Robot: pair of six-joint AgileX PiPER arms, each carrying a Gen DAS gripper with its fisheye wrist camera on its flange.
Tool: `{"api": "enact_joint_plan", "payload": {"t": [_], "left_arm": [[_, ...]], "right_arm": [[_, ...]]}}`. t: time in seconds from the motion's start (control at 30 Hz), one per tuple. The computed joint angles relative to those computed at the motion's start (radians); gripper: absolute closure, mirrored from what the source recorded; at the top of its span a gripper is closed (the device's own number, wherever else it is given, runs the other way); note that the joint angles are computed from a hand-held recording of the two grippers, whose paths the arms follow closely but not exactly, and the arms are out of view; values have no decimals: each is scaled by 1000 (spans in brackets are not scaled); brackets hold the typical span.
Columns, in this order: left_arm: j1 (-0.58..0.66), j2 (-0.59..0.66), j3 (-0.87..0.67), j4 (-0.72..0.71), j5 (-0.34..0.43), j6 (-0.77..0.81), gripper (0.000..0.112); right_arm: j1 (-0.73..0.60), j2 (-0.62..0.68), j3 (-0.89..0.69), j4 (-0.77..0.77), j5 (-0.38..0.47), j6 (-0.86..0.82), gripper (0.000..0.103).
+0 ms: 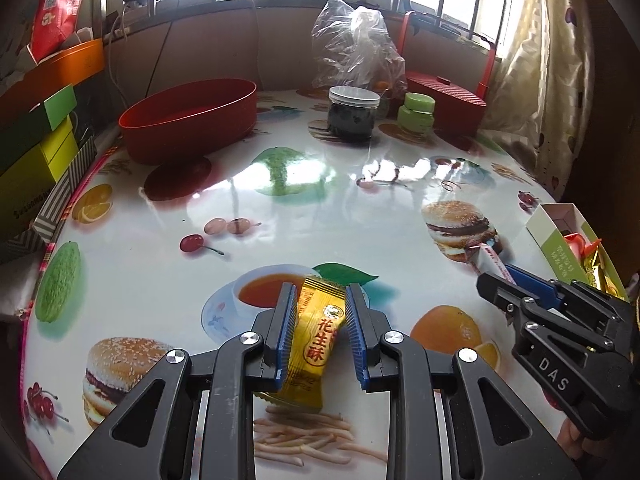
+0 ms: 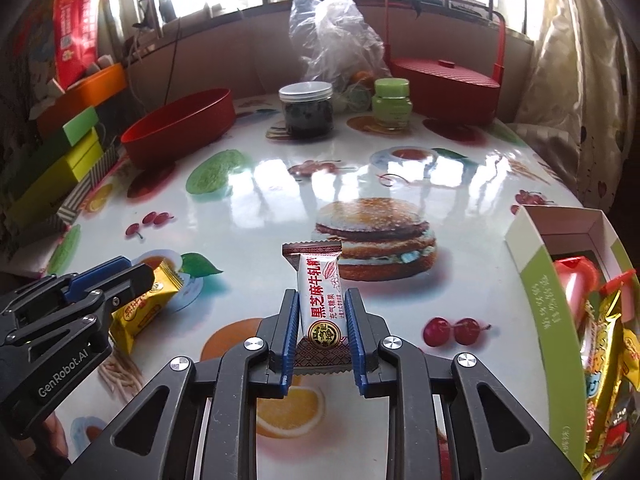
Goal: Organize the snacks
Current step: 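Lift both held snacks and carry them over the green gift box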
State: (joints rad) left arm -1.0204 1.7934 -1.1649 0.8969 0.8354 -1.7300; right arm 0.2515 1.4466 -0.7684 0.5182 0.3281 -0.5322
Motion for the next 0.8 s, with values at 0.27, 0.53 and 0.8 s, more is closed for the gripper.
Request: {"api": "enact_joint_plan", "payload": {"t": [0.27,0.53,0.8], "left_arm": [[6,-2,25,-7,-26,-15,86],[-1,-9,32,-31,-67,42,68],[8,23,19,-75,-46,77,68]], "right_arm": [[-32,-28,20,41,16,-49,81],[-40,-26,24,62,20,-66,81],[-45,-18,23,76,22,-77,81]]}}
